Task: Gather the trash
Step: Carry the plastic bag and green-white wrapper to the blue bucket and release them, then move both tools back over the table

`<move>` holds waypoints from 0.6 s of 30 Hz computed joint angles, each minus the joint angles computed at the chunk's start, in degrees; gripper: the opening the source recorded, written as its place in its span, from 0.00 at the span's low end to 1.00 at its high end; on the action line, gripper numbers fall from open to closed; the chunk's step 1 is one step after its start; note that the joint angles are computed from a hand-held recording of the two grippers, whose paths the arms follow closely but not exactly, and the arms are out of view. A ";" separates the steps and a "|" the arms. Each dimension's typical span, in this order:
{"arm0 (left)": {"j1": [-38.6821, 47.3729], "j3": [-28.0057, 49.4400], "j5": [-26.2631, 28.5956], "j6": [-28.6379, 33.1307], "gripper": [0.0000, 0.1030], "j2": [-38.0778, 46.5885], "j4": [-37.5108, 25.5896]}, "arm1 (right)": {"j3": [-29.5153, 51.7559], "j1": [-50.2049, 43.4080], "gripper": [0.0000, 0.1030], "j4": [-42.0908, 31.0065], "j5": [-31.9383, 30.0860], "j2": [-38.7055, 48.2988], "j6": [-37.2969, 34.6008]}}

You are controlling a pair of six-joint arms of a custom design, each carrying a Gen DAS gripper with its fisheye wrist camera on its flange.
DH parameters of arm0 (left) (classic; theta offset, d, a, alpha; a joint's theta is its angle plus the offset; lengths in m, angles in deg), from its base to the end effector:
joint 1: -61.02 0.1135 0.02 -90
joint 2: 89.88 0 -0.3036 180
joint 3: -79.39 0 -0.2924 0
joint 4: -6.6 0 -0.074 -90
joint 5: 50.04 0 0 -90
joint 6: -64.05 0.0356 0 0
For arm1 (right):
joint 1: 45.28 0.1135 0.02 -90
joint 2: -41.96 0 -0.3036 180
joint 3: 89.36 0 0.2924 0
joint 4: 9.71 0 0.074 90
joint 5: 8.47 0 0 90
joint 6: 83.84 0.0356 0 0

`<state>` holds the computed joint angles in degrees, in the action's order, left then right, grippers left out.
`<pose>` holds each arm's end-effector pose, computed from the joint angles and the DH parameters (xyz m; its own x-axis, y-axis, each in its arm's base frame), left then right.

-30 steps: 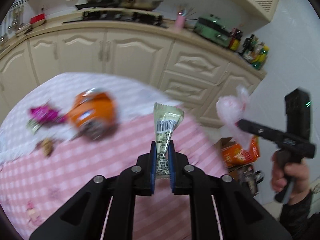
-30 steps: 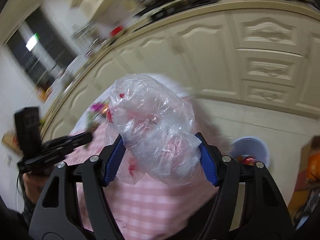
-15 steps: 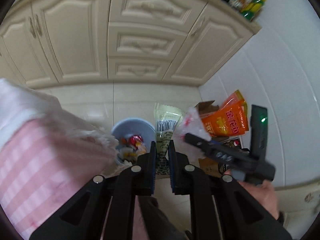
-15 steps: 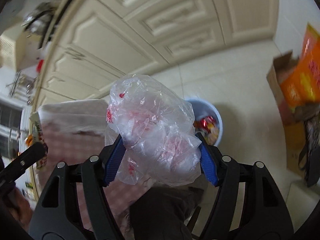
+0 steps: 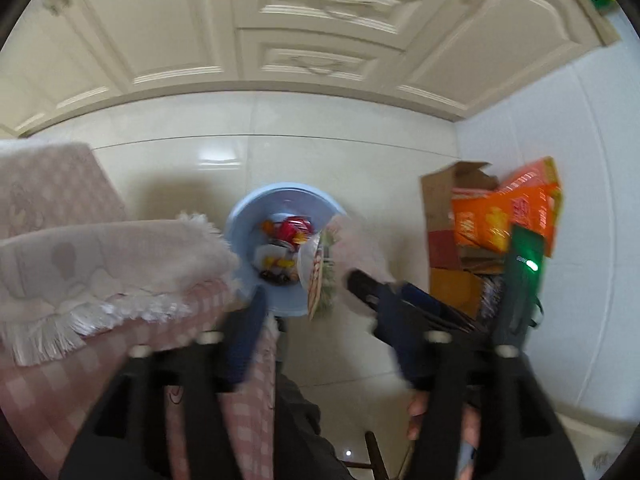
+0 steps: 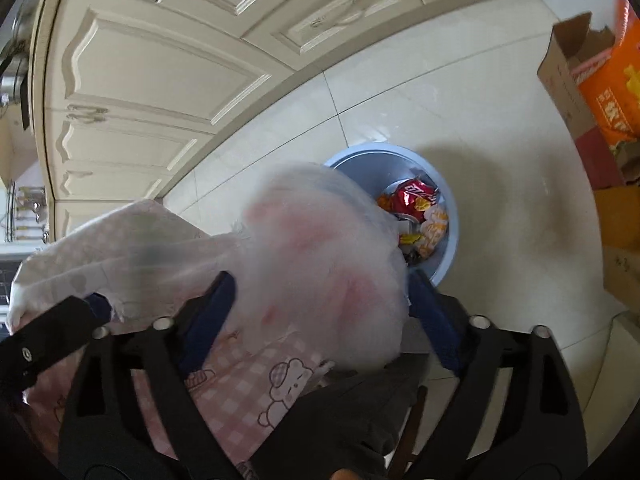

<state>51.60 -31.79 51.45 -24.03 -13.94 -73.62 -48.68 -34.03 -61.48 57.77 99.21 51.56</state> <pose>0.2370 -0.0465 0.2630 -0.9792 0.1957 -0.0530 0.2024 0.9592 -0.1973 0.1692 0.0483 0.1864 -0.8710 0.4912 0.0075 0.4212 0.7390 0.5257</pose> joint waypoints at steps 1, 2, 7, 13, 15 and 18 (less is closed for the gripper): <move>0.74 -0.13 0.33 -0.13 0.74 -0.08 0.13 | -0.65 -0.51 0.95 -0.16 0.30 -1.31 0.04; 1.23 -0.13 0.45 -0.07 0.82 -0.17 0.02 | -0.73 -0.44 0.95 -0.53 0.59 -1.84 0.27; 1.14 0.09 -1.71 -0.06 0.95 -3.89 0.15 | -0.56 -1.33 0.95 -5.20 4.16 -5.85 0.98; -1.14 2.49 -4.04 -0.62 0.96 -10.28 -2.47 | 1.67 -0.87 0.95 -10.88 6.67 -12.03 2.14; -1.43 3.51 -3.83 -0.80 0.96 -11.85 -3.61 | 3.00 -0.05 0.95 -12.91 7.35 -13.97 2.92; -1.00 5.77 -2.73 -0.27 0.96 -14.76 -6.37 | 5.77 1.63 0.95 -16.34 9.32 -16.55 4.08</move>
